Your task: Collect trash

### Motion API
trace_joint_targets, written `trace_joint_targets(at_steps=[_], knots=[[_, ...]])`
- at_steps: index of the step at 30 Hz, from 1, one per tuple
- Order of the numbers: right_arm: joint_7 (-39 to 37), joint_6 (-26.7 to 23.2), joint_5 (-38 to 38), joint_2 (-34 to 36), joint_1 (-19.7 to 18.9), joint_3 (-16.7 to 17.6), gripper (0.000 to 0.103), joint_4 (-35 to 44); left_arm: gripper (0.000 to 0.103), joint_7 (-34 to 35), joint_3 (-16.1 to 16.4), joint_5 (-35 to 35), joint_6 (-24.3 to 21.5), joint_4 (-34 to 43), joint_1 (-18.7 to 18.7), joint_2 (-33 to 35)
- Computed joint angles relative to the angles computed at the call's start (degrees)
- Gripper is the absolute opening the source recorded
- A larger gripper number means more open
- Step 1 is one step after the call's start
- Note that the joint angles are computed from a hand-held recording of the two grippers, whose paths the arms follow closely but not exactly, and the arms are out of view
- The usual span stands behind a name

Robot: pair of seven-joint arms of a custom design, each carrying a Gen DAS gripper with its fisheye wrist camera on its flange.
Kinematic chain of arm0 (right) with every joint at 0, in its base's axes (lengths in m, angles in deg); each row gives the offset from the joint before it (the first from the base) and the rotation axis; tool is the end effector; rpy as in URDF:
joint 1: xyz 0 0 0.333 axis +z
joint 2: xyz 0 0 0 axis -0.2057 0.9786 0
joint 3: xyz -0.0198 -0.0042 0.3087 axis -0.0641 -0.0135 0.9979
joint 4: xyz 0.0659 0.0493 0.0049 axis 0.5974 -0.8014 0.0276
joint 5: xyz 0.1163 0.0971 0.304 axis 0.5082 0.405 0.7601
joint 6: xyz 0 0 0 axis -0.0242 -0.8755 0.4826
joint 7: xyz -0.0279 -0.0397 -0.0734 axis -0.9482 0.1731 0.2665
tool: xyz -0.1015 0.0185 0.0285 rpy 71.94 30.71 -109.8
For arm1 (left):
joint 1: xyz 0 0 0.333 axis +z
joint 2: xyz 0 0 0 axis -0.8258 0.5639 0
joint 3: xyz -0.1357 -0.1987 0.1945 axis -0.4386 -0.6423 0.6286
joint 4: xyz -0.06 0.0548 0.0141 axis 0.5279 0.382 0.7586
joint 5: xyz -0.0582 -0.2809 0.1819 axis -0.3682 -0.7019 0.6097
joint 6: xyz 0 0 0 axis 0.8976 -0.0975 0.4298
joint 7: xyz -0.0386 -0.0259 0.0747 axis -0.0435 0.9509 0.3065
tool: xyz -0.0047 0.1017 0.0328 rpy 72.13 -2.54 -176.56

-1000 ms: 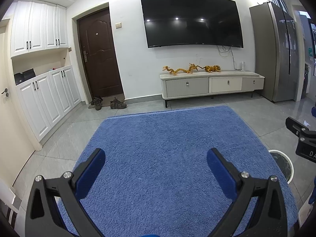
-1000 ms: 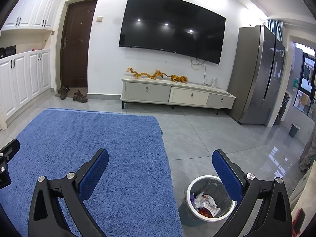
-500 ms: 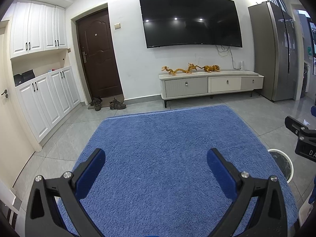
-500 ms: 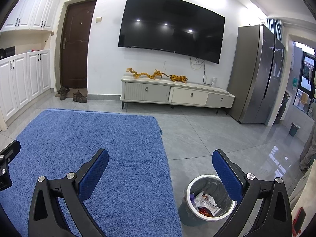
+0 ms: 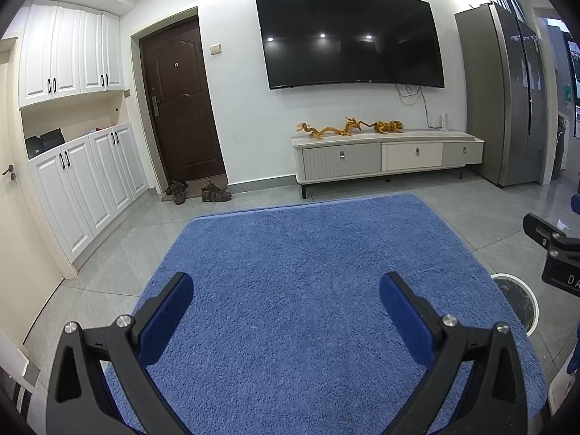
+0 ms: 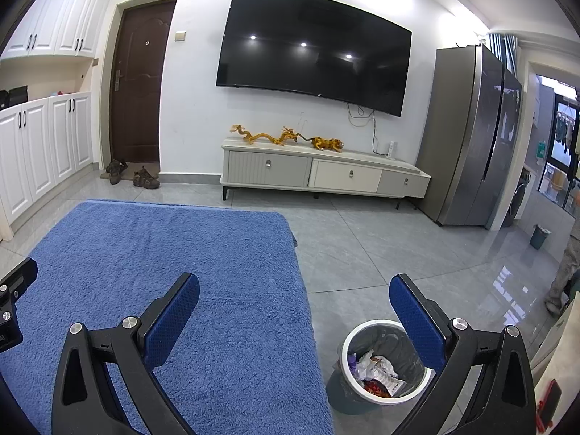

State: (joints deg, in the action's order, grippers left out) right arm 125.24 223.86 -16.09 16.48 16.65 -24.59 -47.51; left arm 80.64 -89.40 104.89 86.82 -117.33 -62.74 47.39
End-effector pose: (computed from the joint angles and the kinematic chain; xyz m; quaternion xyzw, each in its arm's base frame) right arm 0.5411 0.3100 0.5883 -0.6343 0.5729 -0.4135 0.3137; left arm 0.4976 -0.1964 0.5866 -0.6302 0.5825 -0.2887 0.4245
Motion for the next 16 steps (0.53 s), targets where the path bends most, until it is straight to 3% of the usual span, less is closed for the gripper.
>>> trace_joint_targets(at_steps=[16], knots=[[1.0,-0.2,-0.7,-0.3,0.1,0.1,0.103,-0.5,0.103,0.8,0.4,-0.9,0.9,0.1,0.4,0.2]])
